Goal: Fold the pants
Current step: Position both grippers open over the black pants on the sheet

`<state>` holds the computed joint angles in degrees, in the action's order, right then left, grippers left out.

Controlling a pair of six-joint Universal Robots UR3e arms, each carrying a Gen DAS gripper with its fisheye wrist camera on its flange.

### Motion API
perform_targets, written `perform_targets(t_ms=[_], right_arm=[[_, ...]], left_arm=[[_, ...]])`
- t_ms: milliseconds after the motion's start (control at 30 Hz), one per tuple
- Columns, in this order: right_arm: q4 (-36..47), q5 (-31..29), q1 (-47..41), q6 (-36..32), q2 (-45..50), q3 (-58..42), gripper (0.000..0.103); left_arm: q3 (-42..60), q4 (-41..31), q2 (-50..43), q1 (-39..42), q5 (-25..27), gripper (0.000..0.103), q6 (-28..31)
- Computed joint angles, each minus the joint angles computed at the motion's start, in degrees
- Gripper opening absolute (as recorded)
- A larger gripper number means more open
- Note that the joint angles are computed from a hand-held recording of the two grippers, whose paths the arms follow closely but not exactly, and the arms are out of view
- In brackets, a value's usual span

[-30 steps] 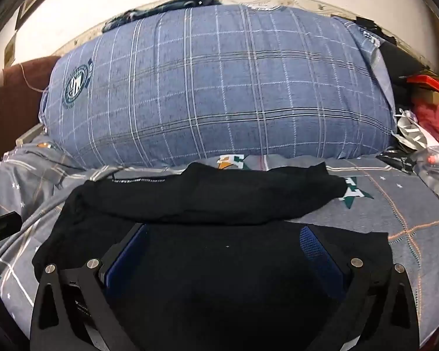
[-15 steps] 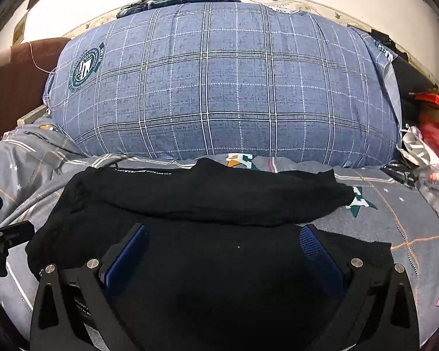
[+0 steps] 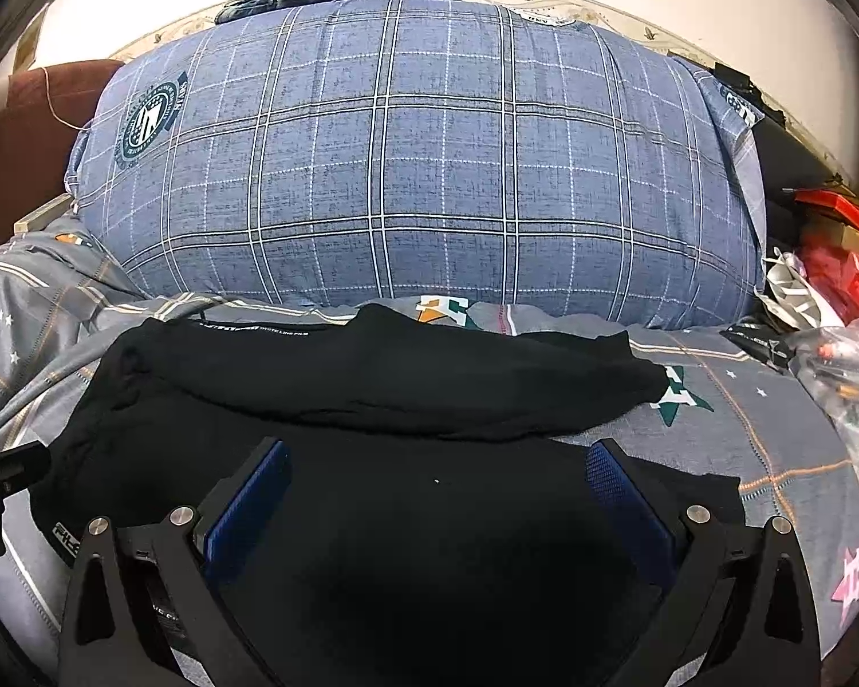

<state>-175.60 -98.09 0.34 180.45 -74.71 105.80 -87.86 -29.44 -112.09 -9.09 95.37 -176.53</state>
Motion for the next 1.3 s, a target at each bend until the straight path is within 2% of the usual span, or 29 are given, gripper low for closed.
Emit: perform_targets(t_ms=[367,500,1300], right_arm=[[0.1,-0.5,-0.1,0.2,1.1,0.0,0.103],[0.4,-0.7,-0.1,0.3,1.9,-0.5,0.103],[-1.4,-1.4,0.6,-0.5,4.0,0.0,0.103]], left_arm=[[-0.6,-3.0,0.2,4.2,-2.9,0.103,-1.6],[-1.7,-2.3,0.6,5.5,-1.7,0.103,-2.9],[-1.5,-1.4,0.4,5.3,-0.5,0.103,-2.2]])
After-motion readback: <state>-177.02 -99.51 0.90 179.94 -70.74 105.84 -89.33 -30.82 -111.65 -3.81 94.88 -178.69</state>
